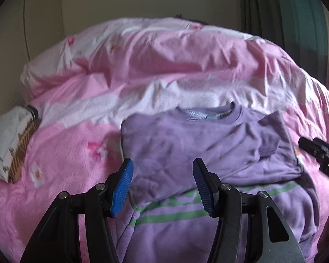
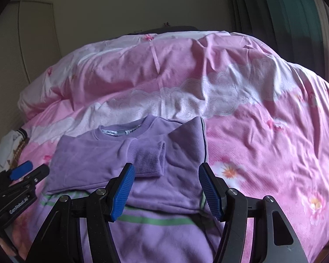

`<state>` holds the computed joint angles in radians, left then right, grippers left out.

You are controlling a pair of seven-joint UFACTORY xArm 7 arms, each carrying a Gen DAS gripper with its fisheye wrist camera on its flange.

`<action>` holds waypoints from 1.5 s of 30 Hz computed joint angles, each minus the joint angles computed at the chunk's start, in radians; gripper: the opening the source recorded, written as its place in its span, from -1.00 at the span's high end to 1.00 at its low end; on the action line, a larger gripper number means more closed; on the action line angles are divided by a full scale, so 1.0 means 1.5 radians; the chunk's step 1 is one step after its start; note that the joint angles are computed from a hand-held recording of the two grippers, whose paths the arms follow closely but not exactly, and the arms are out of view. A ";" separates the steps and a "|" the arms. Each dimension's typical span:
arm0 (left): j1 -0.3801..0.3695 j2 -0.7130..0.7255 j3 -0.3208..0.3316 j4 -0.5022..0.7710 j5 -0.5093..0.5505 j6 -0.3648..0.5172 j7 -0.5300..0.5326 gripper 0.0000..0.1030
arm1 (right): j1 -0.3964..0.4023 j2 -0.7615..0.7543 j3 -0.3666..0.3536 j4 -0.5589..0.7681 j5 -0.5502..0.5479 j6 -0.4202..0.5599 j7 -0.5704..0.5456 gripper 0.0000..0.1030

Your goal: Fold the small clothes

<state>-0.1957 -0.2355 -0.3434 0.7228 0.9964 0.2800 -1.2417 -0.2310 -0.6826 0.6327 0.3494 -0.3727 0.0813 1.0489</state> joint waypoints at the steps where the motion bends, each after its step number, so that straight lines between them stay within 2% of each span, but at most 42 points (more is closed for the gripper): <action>1: 0.001 0.002 0.004 -0.007 -0.002 -0.007 -0.001 -0.08 | -0.008 0.008 0.002 0.004 -0.002 -0.003 -0.001 -0.19; 5: 0.009 0.001 0.008 -0.036 0.001 -0.019 -0.009 -0.09 | -0.039 0.059 0.009 0.025 -0.008 -0.029 -0.009 -0.19; 7: 0.017 0.000 0.014 -0.053 0.002 -0.038 -0.016 -0.18 | -0.053 0.096 0.016 0.041 -0.010 -0.041 -0.017 -0.19; 15: 0.045 0.015 0.020 -0.074 0.009 -0.056 -0.017 -0.20 | -0.153 0.201 0.111 0.105 -0.047 -0.053 -0.006 -0.16; 17: 0.051 0.019 0.015 -0.068 0.026 -0.042 -0.030 -0.20 | -0.164 0.219 0.119 0.111 -0.058 -0.065 -0.002 0.12; 18: 0.050 0.022 0.014 -0.063 0.032 -0.027 -0.036 -0.23 | -0.165 0.225 0.120 0.114 -0.061 -0.065 -0.004 0.40; 19: 0.049 0.022 0.018 -0.062 0.037 -0.022 -0.043 -0.24 | -0.179 0.219 0.138 0.119 -0.066 -0.052 0.003 0.58; 20: 0.050 0.021 0.024 -0.062 0.045 -0.024 -0.056 -0.24 | -0.187 0.212 0.147 0.121 -0.073 -0.046 0.011 0.62; 24: 0.069 0.002 0.038 -0.077 0.077 -0.039 -0.107 -0.24 | -0.148 0.205 0.110 0.110 -0.075 -0.062 0.004 0.72; 28: 0.078 -0.011 0.049 -0.094 0.067 -0.042 -0.100 -0.24 | -0.154 0.210 0.128 0.114 -0.084 -0.046 0.002 0.80; 31: 0.084 -0.019 0.044 -0.104 0.061 -0.039 -0.094 -0.24 | -0.159 0.216 0.134 0.110 -0.099 -0.027 0.019 0.82; 33: 0.085 -0.028 0.040 -0.112 0.051 -0.036 -0.087 -0.24 | -0.127 0.236 0.096 0.100 -0.098 -0.015 0.021 0.82; 36: 0.081 -0.051 0.034 -0.125 0.020 -0.042 -0.066 -0.22 | -0.061 0.227 0.018 0.072 -0.085 -0.044 0.021 0.82; 39: 0.079 -0.089 0.014 -0.138 -0.013 -0.044 -0.043 -0.22 | -0.041 0.191 -0.004 0.057 -0.069 -0.062 0.019 0.77; 41: 0.080 -0.110 -0.001 -0.141 -0.038 -0.044 -0.026 -0.22 | -0.040 0.177 -0.002 0.061 -0.055 -0.067 0.007 0.66; 42: 0.083 -0.115 -0.008 -0.139 -0.048 -0.050 -0.019 -0.22 | -0.049 0.174 0.009 0.067 -0.050 -0.071 0.002 0.49; 43: 0.090 -0.115 -0.016 -0.134 -0.055 -0.056 -0.013 -0.22 | -0.057 0.178 0.019 0.076 -0.046 -0.077 -0.004 0.41; 45: 0.113 -0.100 -0.040 -0.111 -0.062 -0.064 -0.002 -0.22 | -0.078 0.194 0.050 0.103 -0.043 -0.083 -0.022 0.41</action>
